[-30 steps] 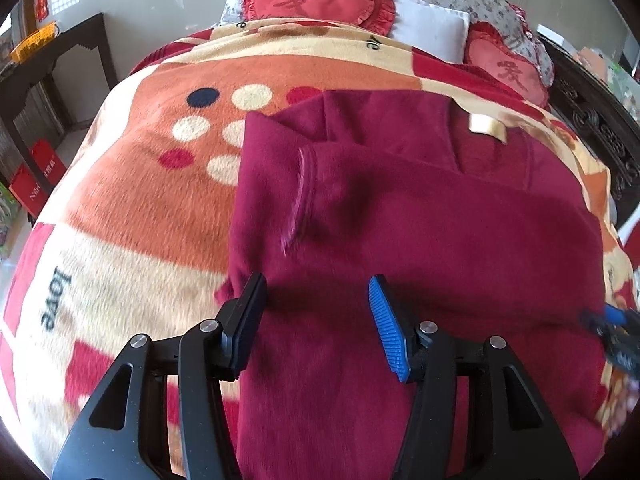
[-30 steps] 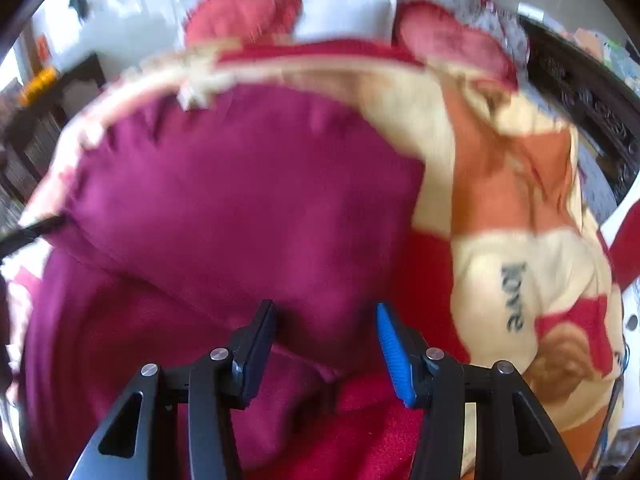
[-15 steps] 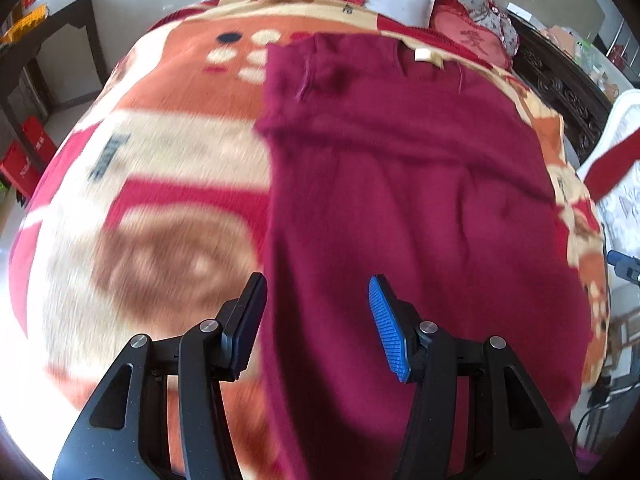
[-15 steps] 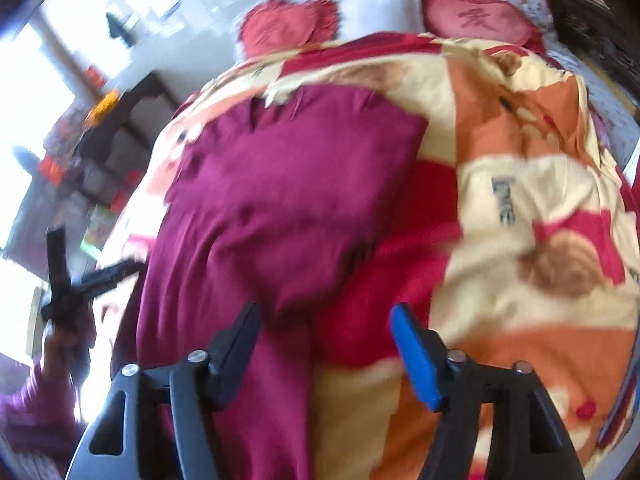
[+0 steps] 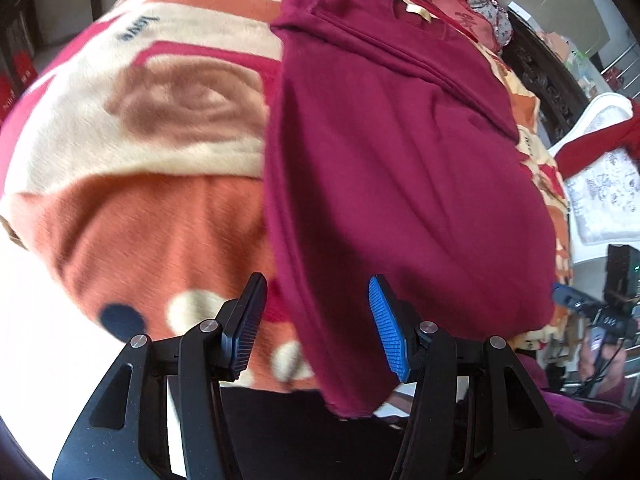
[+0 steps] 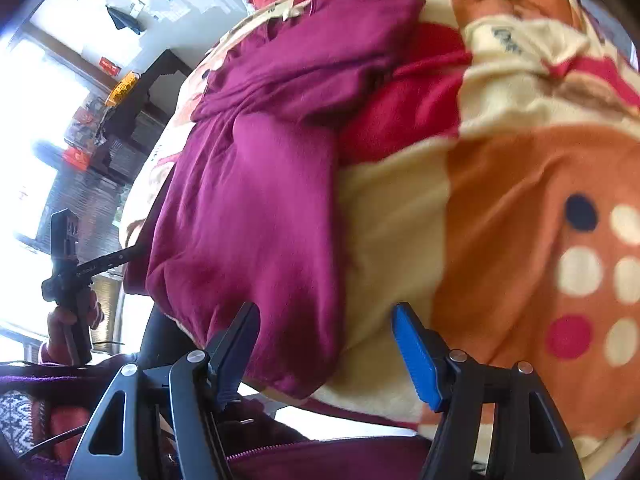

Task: Fold small clothes
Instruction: 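Grasp the shirt hem with both grippers and lift it toward the collar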

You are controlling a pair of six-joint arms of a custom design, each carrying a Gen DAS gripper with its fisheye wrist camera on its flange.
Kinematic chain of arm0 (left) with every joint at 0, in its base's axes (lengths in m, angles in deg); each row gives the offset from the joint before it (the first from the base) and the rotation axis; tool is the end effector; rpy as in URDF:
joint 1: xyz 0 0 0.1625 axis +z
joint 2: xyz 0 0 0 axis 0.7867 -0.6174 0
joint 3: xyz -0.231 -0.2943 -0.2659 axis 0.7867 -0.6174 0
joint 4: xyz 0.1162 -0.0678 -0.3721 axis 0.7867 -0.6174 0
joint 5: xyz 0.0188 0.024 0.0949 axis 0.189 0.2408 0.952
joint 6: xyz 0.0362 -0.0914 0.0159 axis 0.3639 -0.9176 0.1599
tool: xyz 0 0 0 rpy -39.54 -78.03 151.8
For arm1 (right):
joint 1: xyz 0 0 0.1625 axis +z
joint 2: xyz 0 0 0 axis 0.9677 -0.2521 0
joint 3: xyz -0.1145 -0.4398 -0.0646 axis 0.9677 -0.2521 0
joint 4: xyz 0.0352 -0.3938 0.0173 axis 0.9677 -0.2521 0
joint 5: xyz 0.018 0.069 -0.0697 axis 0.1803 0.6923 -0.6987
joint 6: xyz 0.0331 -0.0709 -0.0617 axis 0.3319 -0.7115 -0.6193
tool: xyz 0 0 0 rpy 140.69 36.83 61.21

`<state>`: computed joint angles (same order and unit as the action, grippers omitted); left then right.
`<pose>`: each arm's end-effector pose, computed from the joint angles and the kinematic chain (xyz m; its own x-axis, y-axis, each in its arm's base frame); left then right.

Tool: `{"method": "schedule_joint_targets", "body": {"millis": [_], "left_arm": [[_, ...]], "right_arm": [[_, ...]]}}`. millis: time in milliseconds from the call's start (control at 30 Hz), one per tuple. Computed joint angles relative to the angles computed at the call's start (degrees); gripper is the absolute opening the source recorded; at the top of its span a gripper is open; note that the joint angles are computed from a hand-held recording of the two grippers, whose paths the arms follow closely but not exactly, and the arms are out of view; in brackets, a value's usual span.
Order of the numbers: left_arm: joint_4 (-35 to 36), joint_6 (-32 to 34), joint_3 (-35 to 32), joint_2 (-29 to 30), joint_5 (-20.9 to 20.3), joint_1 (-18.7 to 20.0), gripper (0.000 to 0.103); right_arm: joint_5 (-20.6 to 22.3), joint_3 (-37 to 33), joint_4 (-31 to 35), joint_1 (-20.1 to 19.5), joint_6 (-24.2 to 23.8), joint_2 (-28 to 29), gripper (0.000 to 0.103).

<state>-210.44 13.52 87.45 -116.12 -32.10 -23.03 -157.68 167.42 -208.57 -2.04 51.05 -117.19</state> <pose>-0.1888 -0.3066 0.1707 -0.8904 0.1184 -0.4396 0.2317 0.9490 -0.2137 0.0488 -0.2559 0.2686 -0.9564 -0.0855 0.2794 -0.1697 0.9410 -0.2928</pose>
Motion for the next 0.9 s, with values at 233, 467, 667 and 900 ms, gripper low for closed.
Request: {"method": "schedule_joint_targets", "body": {"millis": [233,467,667,900], "left_arm": [[-2.45,1.81,-0.34,4.21,-1.4,0.5,0.053],[-3.48,2.86,-0.21,4.75,-1.19,0.5,0.019],[-2.46,5.19,-0.32,-0.91,-0.48,-1.24,0.007],[6.07,2.6,0.57,-8.48,2.78,-3.71,0.006]], "right_arm": [[3.55,2.45,-4.65,-1.53,-0.92,1.12,0.066],[1.87,4.0,-11.43,0.84,-1.42,1.42,0.02],[1.0,2.29,-5.78,7.93,-0.28,-1.15,0.008],[-0.9,1.81,1.52,12.3,-0.06,-3.9,0.007]]}}
